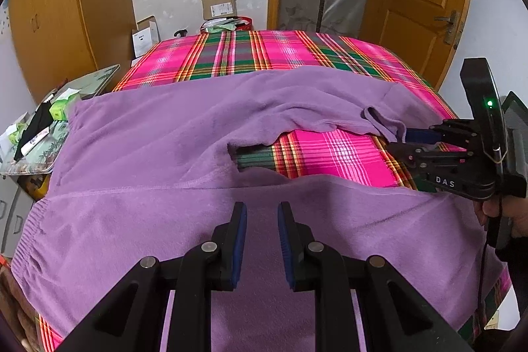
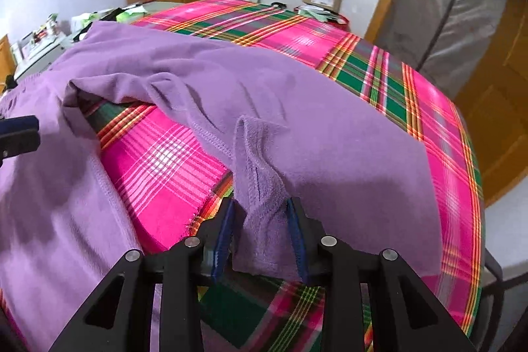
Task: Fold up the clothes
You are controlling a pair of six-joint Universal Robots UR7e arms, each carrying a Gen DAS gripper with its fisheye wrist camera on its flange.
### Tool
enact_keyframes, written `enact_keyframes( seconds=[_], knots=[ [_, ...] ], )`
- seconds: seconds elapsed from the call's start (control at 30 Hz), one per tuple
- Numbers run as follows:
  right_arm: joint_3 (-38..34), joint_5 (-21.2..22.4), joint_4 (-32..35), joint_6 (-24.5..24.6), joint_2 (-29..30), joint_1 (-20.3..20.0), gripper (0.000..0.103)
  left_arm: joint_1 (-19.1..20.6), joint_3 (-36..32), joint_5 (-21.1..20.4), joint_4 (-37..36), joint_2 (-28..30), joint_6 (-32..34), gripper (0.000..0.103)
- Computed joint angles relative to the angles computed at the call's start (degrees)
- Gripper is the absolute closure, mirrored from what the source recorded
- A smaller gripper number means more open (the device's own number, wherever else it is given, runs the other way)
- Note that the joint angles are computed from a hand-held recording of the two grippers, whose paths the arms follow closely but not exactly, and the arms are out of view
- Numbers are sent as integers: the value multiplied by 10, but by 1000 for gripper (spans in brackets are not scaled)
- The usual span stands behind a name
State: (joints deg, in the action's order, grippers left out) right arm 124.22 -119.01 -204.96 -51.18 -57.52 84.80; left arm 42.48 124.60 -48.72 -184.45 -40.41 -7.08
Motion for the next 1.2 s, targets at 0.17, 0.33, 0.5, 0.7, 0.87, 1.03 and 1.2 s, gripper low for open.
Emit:
enact_keyframes(
  seconds=[0.17, 0.33, 0.5, 0.7, 0.87, 1.03, 1.2],
  knots=[
    [5, 5, 7, 15, -6, -1, 77, -2, 1, 1, 4, -1, -5, 82],
    [8, 29, 35, 36, -27, -11, 92, 0, 0, -3, 6, 0, -4, 82],
    [16, 60, 31, 57, -64, -21, 94, 1, -4, -8, 7, 4, 2, 82],
    [2, 49, 13, 56, -98, -25, 94, 1, -14, -15, 15, 12, 8, 82],
    [-11, 34, -8, 43, -116, -32, 94, 0, -26, -19, 29, 21, 12, 82],
    [-16, 32, -17, 37, -134, -43, 94, -4, -39, -22, 41, 32, 18, 82],
    [-14, 39, -20, 35, -157, -60, 94, -10, -51, -27, 51, 42, 22, 82]
  ],
)
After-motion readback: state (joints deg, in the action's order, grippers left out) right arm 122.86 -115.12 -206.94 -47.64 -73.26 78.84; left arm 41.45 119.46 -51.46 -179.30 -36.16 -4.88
